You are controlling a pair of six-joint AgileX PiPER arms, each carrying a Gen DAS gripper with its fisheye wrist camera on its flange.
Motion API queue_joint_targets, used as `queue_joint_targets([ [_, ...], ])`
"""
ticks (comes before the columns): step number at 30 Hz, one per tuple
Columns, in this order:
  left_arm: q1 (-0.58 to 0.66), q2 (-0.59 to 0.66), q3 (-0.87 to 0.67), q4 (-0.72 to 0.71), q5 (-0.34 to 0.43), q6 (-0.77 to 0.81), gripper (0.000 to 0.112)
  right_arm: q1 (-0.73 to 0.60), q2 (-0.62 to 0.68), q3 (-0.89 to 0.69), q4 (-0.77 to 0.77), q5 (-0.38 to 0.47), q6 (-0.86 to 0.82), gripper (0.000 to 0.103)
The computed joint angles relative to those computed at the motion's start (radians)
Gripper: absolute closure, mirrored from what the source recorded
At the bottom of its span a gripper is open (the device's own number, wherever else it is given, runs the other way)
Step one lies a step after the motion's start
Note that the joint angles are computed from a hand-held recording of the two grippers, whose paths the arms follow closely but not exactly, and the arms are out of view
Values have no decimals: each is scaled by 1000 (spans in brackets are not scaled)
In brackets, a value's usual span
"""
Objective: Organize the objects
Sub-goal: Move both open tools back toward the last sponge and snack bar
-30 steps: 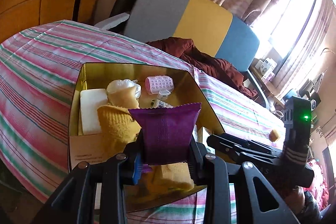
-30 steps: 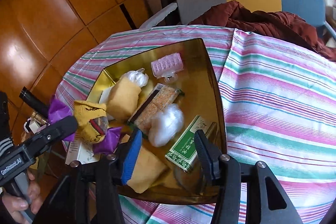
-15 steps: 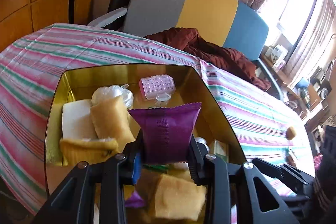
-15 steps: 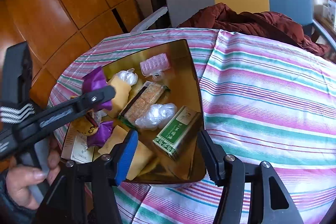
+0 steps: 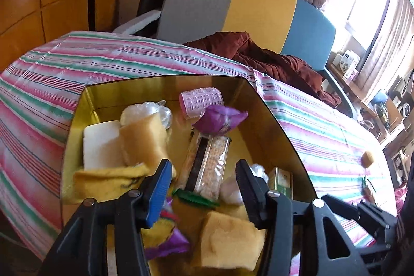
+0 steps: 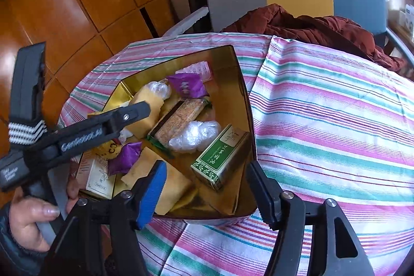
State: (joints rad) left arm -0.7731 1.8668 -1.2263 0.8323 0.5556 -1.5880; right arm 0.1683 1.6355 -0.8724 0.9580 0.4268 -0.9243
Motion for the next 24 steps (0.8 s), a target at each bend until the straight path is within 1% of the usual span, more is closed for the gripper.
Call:
queue_joint_targets([
  [2,-27,-18,17,22,35,-34,60,5,-10,10,2,-9,-1,37],
  [3,-39,-25,23,32,53,-50,60,7,-16,15,5,-12,-4,35],
  [4,-46,-32,28,37,62,-57,60,8,-21,20,11,-14,-9,32],
  [12,-130,-90,64,85,140,-98,60,2,-65,52,7,-11,-21,25],
  [17,-181,-103,49,104,193,-89,60,-41,-103,72,-17,4,-18,22],
  [20,-211,-103,32,113,219,-80,60,-78,-133,85,-50,12,-10,17],
  [24,-234,-94,6,109,230,-56,60,-139,-163,94,-105,21,3,11],
])
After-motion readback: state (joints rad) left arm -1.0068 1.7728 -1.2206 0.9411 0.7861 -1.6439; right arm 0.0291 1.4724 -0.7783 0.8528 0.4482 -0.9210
